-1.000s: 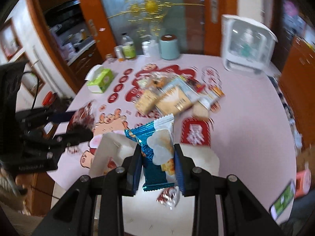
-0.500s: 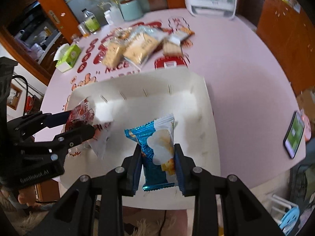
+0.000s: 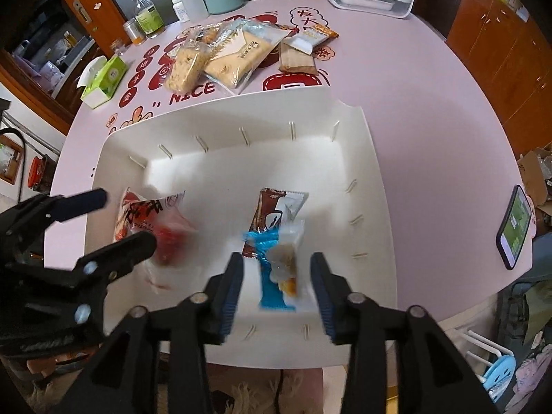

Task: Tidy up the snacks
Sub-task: 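Carry both snacks into the white tray and release them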

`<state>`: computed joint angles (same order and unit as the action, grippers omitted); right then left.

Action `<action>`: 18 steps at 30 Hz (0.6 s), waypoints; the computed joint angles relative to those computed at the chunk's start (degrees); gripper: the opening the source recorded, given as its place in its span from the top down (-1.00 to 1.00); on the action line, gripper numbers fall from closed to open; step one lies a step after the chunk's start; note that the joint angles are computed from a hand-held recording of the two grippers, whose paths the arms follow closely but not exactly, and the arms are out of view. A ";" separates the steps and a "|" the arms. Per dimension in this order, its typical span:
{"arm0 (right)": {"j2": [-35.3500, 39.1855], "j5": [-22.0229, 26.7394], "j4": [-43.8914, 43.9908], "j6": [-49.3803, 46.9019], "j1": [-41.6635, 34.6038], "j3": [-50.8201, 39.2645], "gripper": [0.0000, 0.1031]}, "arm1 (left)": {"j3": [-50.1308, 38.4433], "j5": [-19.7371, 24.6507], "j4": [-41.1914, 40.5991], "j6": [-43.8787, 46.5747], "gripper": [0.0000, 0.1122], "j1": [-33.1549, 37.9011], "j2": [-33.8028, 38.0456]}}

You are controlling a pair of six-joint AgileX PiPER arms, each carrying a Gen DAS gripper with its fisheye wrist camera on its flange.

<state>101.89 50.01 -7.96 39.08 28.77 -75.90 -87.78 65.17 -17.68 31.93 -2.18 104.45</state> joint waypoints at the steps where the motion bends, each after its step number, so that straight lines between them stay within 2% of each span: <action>1: 0.10 0.02 -0.67 0.47 0.35 -0.18 0.03 | -0.01 -0.21 0.04 0.03 -0.51 0.12 -0.06; 3: 0.50 0.51 -1.94 1.41 0.81 -0.84 -0.06 | 0.39 -1.00 1.15 -0.75 -0.51 -0.01 -0.54; 18: 1.87 2.82 -1.64 -0.28 1.63 -4.45 -0.07 | 1.31 -3.23 2.81 -2.05 -0.51 0.83 -2.38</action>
<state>103.76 52.83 -9.60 38.81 30.40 -80.35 -86.47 61.94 -14.86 29.88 -1.35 102.07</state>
